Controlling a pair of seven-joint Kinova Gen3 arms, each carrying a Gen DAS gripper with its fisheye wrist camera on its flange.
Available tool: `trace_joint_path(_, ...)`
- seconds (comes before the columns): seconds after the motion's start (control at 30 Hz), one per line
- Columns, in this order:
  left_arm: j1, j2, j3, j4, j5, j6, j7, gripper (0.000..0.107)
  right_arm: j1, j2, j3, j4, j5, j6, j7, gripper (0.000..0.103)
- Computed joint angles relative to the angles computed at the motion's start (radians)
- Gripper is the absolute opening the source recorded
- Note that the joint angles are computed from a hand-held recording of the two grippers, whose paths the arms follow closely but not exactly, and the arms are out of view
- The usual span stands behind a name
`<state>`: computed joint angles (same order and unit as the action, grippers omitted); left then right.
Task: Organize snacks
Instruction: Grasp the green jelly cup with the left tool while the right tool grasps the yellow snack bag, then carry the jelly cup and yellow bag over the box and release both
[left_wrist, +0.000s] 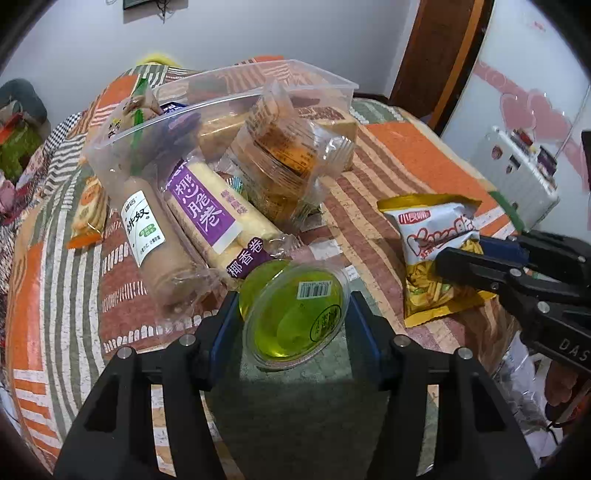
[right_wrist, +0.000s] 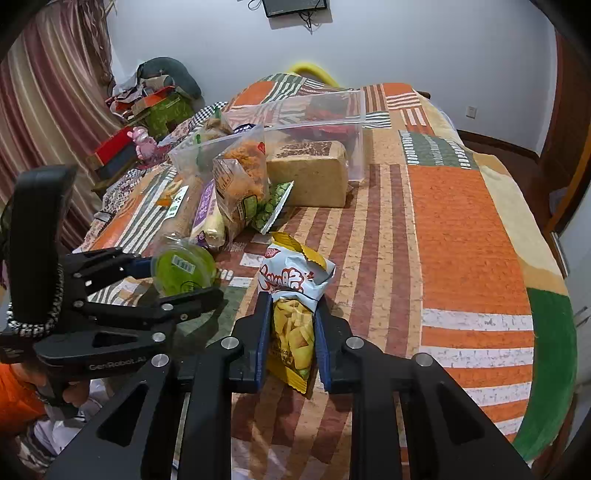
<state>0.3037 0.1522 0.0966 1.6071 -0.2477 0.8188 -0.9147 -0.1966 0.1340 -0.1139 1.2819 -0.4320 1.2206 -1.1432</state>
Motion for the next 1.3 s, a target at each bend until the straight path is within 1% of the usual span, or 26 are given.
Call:
trace_joint_path(0.13, -0.019, -0.026, -0.001, 0.022, 0.031, -0.021, -0.016, 0.058, 0.0, -0.003, 0.0, -0.004, -0.003, -0.001, 0.003, 0.019)
trace_joint_path(0.37, -0.001, -0.09, 0.014, 0.035, -0.089, -0.023, 0.067, 0.058, -0.001, -0.005, 0.0, -0.029, -0.016, -0.01, 0.0, 0.019)
trace_joint_path(0.67, -0.054, -0.115, 0.015, -0.017, -0.108, -0.024, 0.062, 0.058, -0.006, 0.017, -0.007, -0.106, -0.026, -0.048, -0.007, 0.019)
trace_joint_path(0.93, -0.085, -0.103, 0.002, -0.074, -0.146, -0.035, 0.04, 0.058, -0.023, 0.064, -0.021, -0.208, -0.004, -0.082, -0.028, 0.019)
trace_joint_path(1.3, -0.119, -0.035, -0.038, -0.178, -0.128, -0.072, -0.043, 0.058, -0.061, 0.171, -0.04, -0.366, 0.052, -0.113, -0.085, 0.019)
